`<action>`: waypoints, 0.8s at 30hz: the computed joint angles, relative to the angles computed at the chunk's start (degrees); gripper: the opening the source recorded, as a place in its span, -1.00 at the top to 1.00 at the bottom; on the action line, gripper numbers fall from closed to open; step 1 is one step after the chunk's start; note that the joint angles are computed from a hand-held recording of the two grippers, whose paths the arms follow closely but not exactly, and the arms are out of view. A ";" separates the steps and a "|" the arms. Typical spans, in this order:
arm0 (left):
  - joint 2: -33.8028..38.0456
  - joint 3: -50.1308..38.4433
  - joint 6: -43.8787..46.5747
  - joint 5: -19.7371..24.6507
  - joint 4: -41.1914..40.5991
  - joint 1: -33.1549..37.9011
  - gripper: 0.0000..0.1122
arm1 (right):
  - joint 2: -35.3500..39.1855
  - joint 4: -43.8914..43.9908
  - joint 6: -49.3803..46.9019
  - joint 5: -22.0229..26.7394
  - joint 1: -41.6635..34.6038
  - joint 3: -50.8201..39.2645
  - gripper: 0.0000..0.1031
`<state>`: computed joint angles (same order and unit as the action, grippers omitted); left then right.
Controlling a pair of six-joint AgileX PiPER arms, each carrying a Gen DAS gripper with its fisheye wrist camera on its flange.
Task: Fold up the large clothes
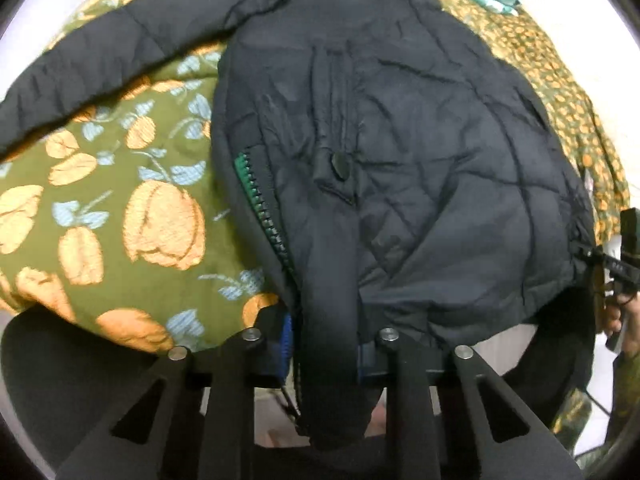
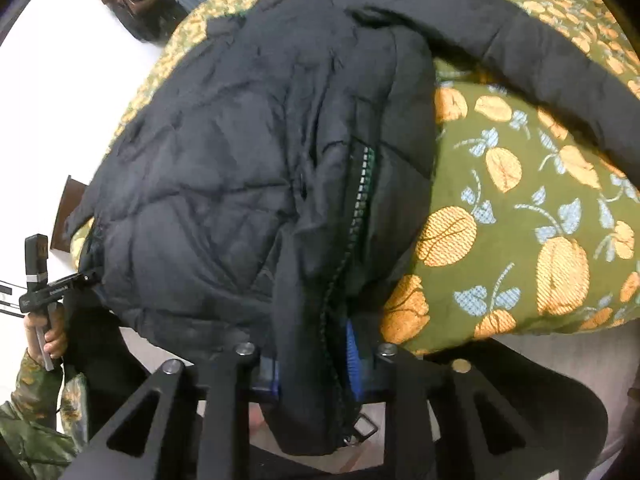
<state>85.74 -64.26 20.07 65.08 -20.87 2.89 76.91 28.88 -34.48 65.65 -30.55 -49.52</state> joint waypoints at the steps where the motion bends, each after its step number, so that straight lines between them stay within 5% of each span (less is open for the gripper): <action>1: -0.67 0.34 1.07 1.03 0.18 0.84 0.63 | -1.61 -0.09 0.20 1.14 -0.10 -0.20 0.62; 4: -1.18 3.01 2.35 2.06 1.78 1.62 0.60 | -4.64 -1.57 0.10 4.12 -0.80 0.09 0.63; 9: -0.96 4.18 -1.56 0.31 8.58 -3.95 0.52 | -0.68 -6.84 6.95 -6.51 6.81 5.11 0.60; 12: -3.70 4.92 -0.83 -0.62 9.53 -3.89 0.30 | -0.89 -8.42 10.61 -8.27 9.67 4.42 0.40; 14: -6.72 5.55 1.29 -1.06 7.76 -1.82 0.11 | -2.66 -8.26 10.03 -6.81 9.43 3.61 -0.10; 15: -8.53 5.57 3.06 -1.21 6.09 0.08 -0.05 | -3.89 -8.10 9.37 -5.58 8.90 2.58 -0.17; 21: -14.30 0.65 6.90 -3.83 -3.60 8.67 -0.63 | -18.17 -16.55 14.60 -6.89 12.38 -3.04 -0.23; 24: -14.73 -1.01 -0.23 -12.65 -2.07 3.64 -0.79 | -25.31 -14.36 7.12 -8.18 4.48 -5.63 -0.28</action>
